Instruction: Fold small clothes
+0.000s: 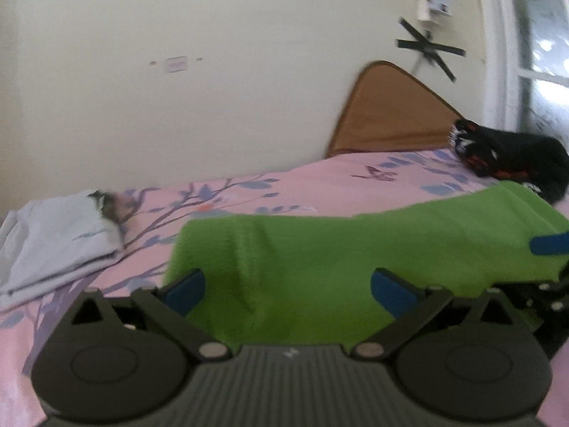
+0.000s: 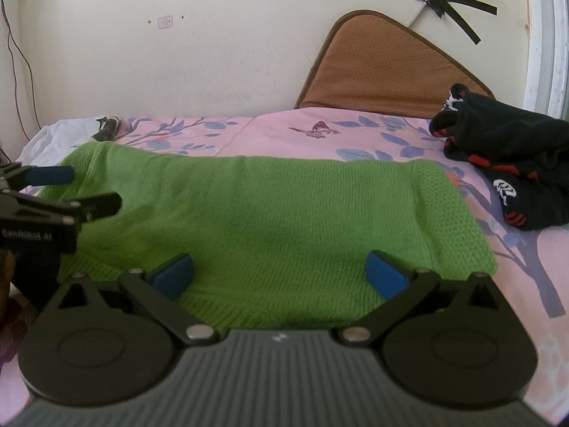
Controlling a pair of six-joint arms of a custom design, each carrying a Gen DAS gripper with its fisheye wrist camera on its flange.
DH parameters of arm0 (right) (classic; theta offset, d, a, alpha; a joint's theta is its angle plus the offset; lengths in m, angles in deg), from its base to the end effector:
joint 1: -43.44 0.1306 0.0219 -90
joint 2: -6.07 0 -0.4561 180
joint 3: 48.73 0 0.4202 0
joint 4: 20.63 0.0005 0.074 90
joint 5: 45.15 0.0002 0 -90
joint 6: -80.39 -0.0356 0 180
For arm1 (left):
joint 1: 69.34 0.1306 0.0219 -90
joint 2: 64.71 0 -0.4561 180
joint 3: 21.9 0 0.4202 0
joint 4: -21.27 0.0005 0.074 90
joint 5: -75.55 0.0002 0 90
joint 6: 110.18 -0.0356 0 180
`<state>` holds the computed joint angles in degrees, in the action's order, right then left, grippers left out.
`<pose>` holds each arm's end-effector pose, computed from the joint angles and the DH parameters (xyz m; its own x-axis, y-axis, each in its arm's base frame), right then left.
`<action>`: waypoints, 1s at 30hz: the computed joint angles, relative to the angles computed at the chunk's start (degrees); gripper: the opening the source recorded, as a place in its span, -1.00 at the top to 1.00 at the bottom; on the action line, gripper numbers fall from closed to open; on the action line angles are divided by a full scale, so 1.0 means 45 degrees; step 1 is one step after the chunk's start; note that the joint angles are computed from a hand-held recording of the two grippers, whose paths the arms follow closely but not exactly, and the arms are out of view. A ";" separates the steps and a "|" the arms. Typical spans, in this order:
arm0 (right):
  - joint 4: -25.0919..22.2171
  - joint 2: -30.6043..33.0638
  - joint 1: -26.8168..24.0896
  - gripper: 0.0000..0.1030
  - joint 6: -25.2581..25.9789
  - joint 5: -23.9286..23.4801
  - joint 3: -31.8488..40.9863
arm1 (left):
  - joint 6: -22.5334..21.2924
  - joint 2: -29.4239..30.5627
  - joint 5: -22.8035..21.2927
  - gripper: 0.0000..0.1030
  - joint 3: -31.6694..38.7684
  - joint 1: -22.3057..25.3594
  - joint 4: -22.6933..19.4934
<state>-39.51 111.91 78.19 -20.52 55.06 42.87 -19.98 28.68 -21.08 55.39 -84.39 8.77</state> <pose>0.5338 0.3620 0.4063 -0.5239 -0.1368 -0.8407 -0.3461 0.9361 0.0634 0.5306 -0.1389 0.4168 -0.4628 0.1209 -0.8782 0.1584 0.9860 0.0522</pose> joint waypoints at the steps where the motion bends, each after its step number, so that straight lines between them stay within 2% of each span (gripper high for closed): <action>1: 0.0005 -0.0001 -0.0008 -1.00 0.0003 -0.0014 -0.0004 | 0.0078 -0.0098 -0.0050 -1.00 -0.0119 0.0019 0.0126; 7: 0.0064 -0.0023 0.0013 -1.00 -0.0025 0.0101 -0.0051 | 0.0357 -0.0708 -0.1027 -1.00 -0.0991 -0.0091 0.1420; 11: 0.0268 -0.0090 0.0057 -0.94 -0.0217 0.0612 -0.0185 | 0.0523 -0.1005 -0.1792 -1.00 -0.1495 -0.0174 0.2457; 15: 0.0417 -0.0128 0.0053 -0.92 -0.0349 0.0884 -0.0283 | 0.0179 -0.1214 -0.2663 -1.00 -0.1942 -0.0401 0.3575; 20: 0.0344 -0.0109 0.0041 -0.93 -0.0319 0.0817 -0.0241 | -0.0154 -0.1441 -0.3165 -1.00 -0.2396 -0.0565 0.4619; 22: 0.0324 -0.0103 0.0045 -0.93 -0.0328 0.0788 -0.0230 | -0.0175 -0.1462 -0.3255 -1.00 -0.2383 -0.0597 0.4504; 25: 0.0284 -0.0100 0.0102 -0.94 -0.0313 0.0831 -0.0216 | 0.0077 -0.1383 -0.2866 -1.00 -0.2119 -0.0445 0.3842; 30: 0.0300 -0.0307 0.0270 -0.94 -0.0064 0.0578 -0.0463 | 0.0978 -0.1308 -0.2234 -1.00 -0.1755 -0.0090 0.2646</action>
